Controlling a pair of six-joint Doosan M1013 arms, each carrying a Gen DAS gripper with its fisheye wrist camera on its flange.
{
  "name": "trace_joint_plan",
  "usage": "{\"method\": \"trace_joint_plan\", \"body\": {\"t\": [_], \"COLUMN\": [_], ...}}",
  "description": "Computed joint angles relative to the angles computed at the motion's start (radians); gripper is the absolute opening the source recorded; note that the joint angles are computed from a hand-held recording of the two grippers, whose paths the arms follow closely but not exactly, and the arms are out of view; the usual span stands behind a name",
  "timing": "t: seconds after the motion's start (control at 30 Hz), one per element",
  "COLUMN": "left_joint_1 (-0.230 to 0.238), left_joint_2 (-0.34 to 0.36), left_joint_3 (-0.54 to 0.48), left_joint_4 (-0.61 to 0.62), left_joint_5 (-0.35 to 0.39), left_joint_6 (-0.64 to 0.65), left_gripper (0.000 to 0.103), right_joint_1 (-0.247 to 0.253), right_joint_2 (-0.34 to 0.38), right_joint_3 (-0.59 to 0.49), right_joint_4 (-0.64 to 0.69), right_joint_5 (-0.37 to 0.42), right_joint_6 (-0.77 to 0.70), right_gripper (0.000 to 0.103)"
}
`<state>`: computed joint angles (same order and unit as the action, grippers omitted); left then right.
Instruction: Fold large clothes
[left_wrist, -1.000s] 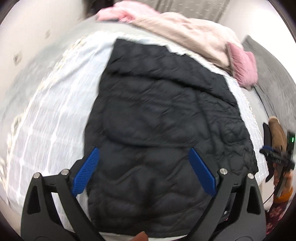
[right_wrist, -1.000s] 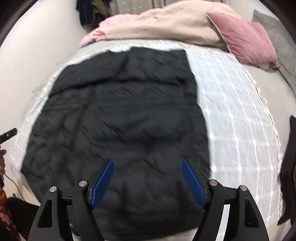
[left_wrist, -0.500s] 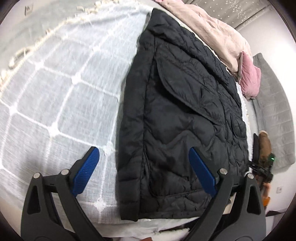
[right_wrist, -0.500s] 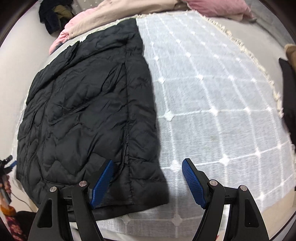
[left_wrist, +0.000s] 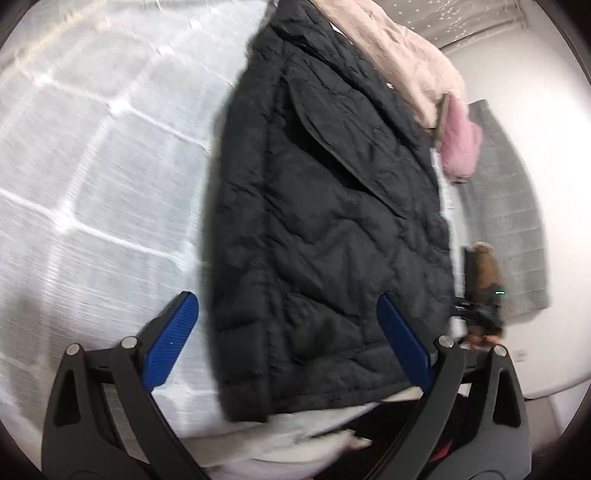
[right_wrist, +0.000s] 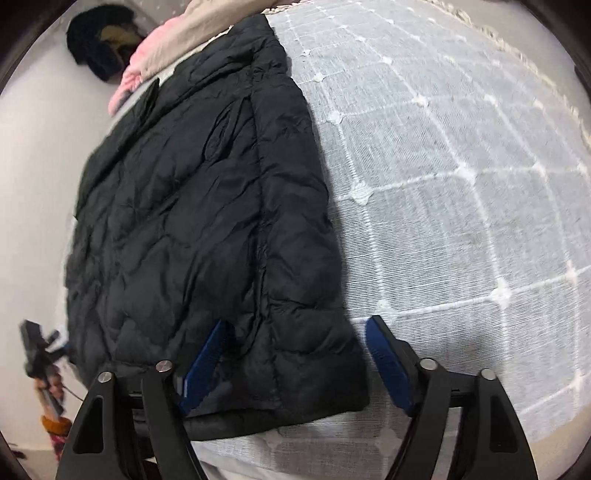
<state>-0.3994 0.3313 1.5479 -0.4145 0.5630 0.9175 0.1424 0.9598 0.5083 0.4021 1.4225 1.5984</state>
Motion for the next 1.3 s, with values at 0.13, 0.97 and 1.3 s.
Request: {"method": "trace_joint_plan", "body": {"t": [0.13, 0.97, 1.3], "left_joint_1": [0.002, -0.027, -0.088], "left_joint_2": [0.007, -0.043, -0.116], "left_joint_3": [-0.002, 0.042, 0.056], "left_joint_4": [-0.079, -0.355, -0.239], "left_joint_5": [-0.006, -0.216, -0.421], "left_joint_6": [0.079, 0.332, 0.363], "left_gripper": [0.097, 0.015, 0.014], "right_joint_1": [-0.017, -0.010, -0.020], "right_joint_2": [0.000, -0.126, -0.229], "right_joint_3": [0.010, 0.218, 0.332], "right_joint_4": [0.075, 0.428, 0.580], "right_joint_5": [-0.009, -0.285, -0.455], "right_joint_6": [0.006, -0.152, -0.286], "right_gripper": [0.085, 0.010, 0.009]}}
